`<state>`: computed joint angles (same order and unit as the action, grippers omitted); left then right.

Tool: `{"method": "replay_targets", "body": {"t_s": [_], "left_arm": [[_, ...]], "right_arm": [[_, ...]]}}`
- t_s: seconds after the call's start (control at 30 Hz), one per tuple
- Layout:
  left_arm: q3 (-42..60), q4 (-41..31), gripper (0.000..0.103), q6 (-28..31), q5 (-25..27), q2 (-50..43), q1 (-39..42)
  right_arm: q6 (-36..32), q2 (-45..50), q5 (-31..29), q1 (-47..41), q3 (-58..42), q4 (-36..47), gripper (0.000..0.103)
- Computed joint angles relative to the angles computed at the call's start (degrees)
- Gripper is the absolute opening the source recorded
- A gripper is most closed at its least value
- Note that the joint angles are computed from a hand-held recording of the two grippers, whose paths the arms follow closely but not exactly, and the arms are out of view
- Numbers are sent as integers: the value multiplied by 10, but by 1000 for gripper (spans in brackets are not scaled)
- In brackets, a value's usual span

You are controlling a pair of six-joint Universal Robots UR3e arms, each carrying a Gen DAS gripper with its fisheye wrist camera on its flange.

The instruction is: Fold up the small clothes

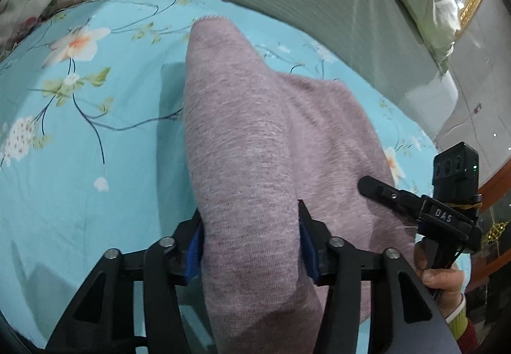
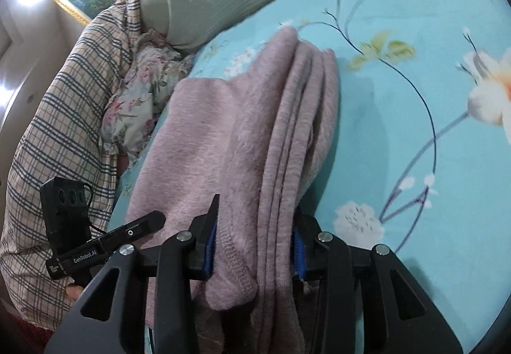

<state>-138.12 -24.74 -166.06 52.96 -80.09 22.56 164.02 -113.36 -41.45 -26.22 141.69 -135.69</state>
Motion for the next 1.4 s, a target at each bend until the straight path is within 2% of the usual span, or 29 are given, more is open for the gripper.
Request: {"method": "replay_targets", "body": {"t_s": [0.1,0.17,0.3,0.43,0.5,0.57,0.6,0.73,0.8,0.87,0.93,1.1,1.23,1.3,1.4], "left_arm": [[2,8,66,-8,11,-9,-5],[4,-21,69,0,8,-1,8],[-6,-95,69,43,-10,63,52],[-27,-153,67,74,-27,158,96],[-28,-194,63,97,-49,192,114],[-26,-215,59,109,-59,208,115],[-26,-217,58,111,-59,211,112],[-29,-264,56,147,-75,239,123],[-31,-286,56,164,-85,250,130],[-35,-280,56,167,-88,244,125],[-37,-263,55,161,-83,234,115],[-22,-226,55,140,-82,195,87],[-28,-99,55,94,-20,124,20],[-35,-66,55,87,-5,108,8],[-37,-94,55,95,-14,131,21]], "right_arm": [[28,-3,-17,7,8,-20,52],[28,-19,-28,5,4,-1,64],[36,-106,-60,-8,-11,45,66],[69,-130,-73,-3,-33,4,66],[85,-86,-81,25,-61,-33,63],[96,-28,-99,58,-93,-60,40],[96,6,-110,72,-110,-72,37],[110,125,-164,124,-169,-111,34],[110,160,-161,128,-182,-120,32],[111,184,-152,129,-194,-123,10],[121,198,-141,125,-205,-129,8],[136,194,-90,91,-230,-144,7],[120,239,-122,105,-249,-116,7],[113,246,-138,108,-236,-116,9],[105,188,-97,68,-173,-113,18]]}}
